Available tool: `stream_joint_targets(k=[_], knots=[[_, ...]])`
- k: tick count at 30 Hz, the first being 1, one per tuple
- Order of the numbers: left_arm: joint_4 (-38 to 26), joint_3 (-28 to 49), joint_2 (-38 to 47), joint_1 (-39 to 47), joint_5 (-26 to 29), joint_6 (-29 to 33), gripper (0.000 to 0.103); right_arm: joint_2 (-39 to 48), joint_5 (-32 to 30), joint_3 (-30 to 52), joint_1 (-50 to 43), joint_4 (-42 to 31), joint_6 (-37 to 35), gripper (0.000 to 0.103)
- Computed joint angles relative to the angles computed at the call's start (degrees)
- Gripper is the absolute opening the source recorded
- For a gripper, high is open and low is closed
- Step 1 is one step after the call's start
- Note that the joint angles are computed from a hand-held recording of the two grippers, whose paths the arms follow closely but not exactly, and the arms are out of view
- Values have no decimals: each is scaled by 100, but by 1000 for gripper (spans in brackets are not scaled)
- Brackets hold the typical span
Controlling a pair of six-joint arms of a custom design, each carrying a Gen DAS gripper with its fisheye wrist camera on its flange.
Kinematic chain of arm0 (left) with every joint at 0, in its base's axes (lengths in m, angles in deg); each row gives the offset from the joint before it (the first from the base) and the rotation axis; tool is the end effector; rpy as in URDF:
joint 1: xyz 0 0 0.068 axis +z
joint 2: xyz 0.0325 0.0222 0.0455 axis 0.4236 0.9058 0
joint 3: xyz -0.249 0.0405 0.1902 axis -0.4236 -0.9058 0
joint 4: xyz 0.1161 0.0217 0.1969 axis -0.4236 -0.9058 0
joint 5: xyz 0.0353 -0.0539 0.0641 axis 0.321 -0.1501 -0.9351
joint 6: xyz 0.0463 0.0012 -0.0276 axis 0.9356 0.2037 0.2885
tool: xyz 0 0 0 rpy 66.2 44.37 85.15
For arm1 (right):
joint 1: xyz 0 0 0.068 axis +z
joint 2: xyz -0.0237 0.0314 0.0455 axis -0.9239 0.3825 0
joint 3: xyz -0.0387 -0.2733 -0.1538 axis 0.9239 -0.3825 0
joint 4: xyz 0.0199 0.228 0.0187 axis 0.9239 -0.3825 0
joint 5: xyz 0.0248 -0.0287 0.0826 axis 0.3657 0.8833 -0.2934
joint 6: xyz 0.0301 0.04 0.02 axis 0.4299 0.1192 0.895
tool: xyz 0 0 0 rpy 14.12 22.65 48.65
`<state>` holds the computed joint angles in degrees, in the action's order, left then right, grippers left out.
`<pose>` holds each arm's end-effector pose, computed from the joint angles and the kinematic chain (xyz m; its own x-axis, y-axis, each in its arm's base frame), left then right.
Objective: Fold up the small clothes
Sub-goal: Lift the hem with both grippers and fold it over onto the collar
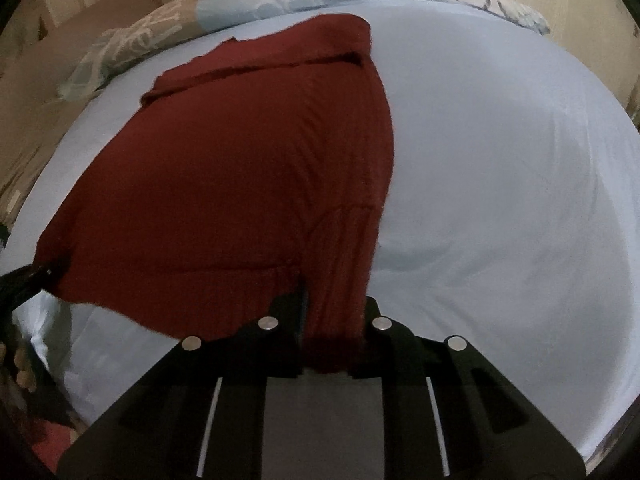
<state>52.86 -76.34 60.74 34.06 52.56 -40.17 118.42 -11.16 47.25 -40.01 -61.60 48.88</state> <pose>0.1788 0.0178 0.1120 -0.8576 0.1202 -0.5001 0.2142 0.9674 -0.1348 0.1401 0.0664 0.1269 -0.8550 0.1160 -0.5054 0.0566 0.9897 0.1314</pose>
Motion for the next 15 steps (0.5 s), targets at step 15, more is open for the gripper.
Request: stream_joint_targets(k=[15], knots=[[-3015, 593, -2837, 1251, 871, 1136, 12, -2870, 555, 907, 1044, -3150, 372, 13]])
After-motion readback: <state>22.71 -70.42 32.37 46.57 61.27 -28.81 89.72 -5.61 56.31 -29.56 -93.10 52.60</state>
